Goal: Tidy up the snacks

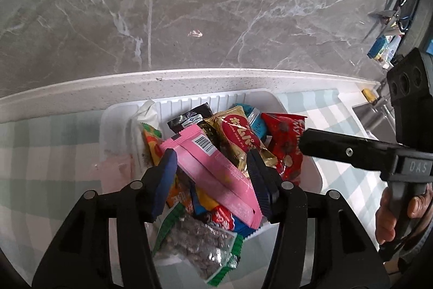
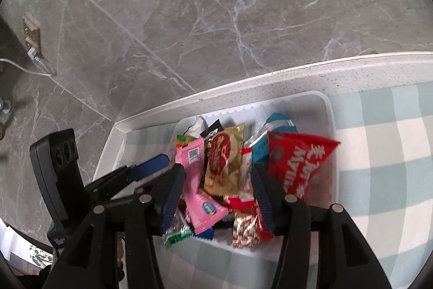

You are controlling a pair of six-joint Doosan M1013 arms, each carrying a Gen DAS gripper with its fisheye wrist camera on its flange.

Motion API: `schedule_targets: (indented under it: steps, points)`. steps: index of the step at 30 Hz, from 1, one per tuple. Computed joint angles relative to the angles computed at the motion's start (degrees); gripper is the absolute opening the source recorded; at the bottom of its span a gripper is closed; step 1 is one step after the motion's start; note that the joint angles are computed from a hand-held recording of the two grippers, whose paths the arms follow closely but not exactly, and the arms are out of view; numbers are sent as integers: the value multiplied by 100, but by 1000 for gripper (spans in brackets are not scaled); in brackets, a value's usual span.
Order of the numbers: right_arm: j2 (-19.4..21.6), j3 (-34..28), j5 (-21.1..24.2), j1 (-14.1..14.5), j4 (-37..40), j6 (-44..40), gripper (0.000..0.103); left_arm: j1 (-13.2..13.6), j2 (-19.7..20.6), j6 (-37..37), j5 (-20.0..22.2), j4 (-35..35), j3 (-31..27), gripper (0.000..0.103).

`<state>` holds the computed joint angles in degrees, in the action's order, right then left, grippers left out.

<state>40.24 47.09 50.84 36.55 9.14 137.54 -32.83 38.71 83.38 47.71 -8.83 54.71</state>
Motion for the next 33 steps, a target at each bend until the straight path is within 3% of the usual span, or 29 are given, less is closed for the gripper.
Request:
schedule_targets:
  steps: [3, 6, 10, 14, 16, 26, 33]
  points:
    - [-135, 148, -33, 81, -186, 48, 60, -60, -173, -98, -120, 206, 229, 54]
    - [-290, 302, -47, 179, -450, 145, 64, -122, -380, -176, -212, 351, 486, 65]
    - [-496, 473, 17, 339, -981, 399, 80, -228, -676, -283, -369, 530, 838, 76]
    - [-706, 618, 182, 498, -1578, 733, 94, -362, -945, -374, -560, 695, 1148, 98]
    - [-801, 664, 334, 587, -1927, 922, 103, -434, -1055, -476, -626, 876, 1261, 99]
    - [-1174, 862, 987, 933, -3028, 1357, 103, -760, -1569, -780, -770, 1536, 1728, 99]
    - [-1280, 890, 1179, 1135, -3357, 1486, 103, -913, -1827, -826, -850, 1744, 1946, 99]
